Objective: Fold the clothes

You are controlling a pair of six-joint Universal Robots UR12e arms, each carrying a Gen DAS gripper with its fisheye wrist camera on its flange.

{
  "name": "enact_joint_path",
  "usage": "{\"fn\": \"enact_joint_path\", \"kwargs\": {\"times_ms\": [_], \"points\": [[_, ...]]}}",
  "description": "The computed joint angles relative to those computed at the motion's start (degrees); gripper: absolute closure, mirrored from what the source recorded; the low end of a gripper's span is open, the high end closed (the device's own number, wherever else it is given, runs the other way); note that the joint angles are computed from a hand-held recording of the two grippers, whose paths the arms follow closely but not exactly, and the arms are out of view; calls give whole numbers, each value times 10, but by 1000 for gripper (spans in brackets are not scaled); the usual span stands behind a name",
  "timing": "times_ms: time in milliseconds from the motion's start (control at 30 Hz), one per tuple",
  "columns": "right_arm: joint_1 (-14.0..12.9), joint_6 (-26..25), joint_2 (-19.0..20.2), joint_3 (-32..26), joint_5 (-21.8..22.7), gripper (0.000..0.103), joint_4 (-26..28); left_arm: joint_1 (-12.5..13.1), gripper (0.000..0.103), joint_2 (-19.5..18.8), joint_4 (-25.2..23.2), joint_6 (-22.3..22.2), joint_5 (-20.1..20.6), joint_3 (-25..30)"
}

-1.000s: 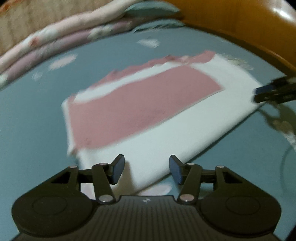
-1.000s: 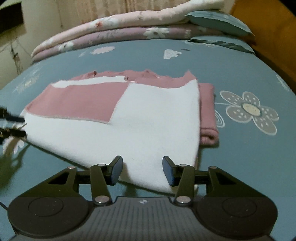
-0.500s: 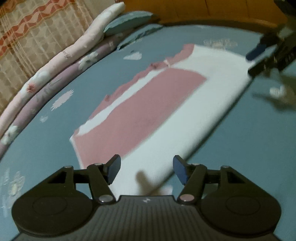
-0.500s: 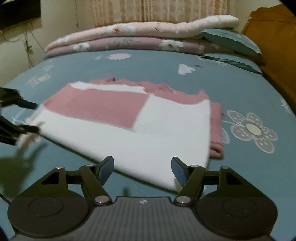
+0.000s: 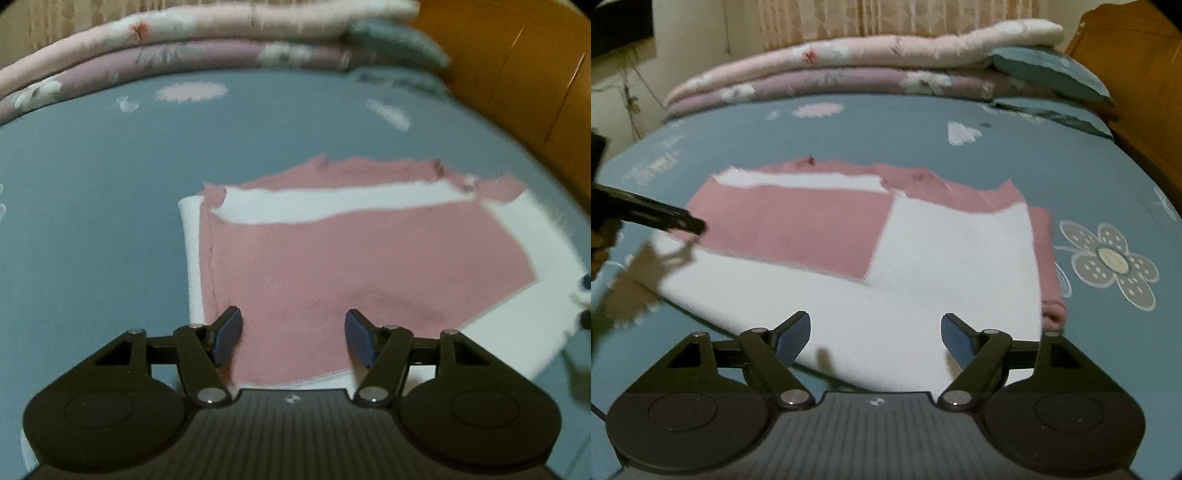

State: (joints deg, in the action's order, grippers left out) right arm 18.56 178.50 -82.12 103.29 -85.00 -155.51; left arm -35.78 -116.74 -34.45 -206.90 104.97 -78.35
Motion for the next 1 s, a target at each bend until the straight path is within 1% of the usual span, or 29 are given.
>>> {"fn": "enact_joint_path", "kwargs": {"times_ms": [67, 133, 167, 233, 300, 333, 367, 467, 567, 633, 667, 733, 833, 900, 1000], "points": [[-2, 1, -1, 0, -3, 21, 14, -2, 39, 8, 21, 1, 3, -14], [-3, -3, -3, 0, -6, 21, 24, -11, 39, 11, 9, 21, 28, -9], [-3, -10, -4, 0, -11, 21, 28, -15, 39, 12, 7, 36, 37, -6], [-3, -30, -6, -1, -15, 21, 32, -24, 36, 14, 17, 87, 45, -4], [-2, -44, -8, -1, -22, 20, 33, -32, 31, 14, 27, 132, 50, -2], [-2, -47, -8, -2, -25, 19, 32, -35, 30, 14, 31, 149, 53, -1], [-2, -48, -8, -2, -26, 19, 30, -37, 29, 13, 30, 154, 57, 1], [-3, -32, -6, -4, -22, 18, 21, -36, 29, 7, 5, 127, 64, 9], [-1, -26, -4, -4, -19, 18, 18, -30, 29, 6, -35, 49, 65, 11], [1, -35, -4, -5, -25, 18, 23, -27, 29, 7, -56, 18, 62, 9], [2, -41, -4, -6, -30, 18, 27, -30, 30, 8, -60, 20, 68, 9], [4, -61, -5, -9, -40, 18, 35, -35, 30, 12, -45, 55, 76, 5], [6, -106, -6, -15, -49, 18, 46, -46, 29, 16, -5, 153, 78, 1], [8, -156, -6, -21, -57, 16, 54, -55, 27, 14, 6, 240, 84, 4], [19, -285, -3, -25, -90, 14, 54, -69, 27, 9, -12, 400, 77, 12]]}}
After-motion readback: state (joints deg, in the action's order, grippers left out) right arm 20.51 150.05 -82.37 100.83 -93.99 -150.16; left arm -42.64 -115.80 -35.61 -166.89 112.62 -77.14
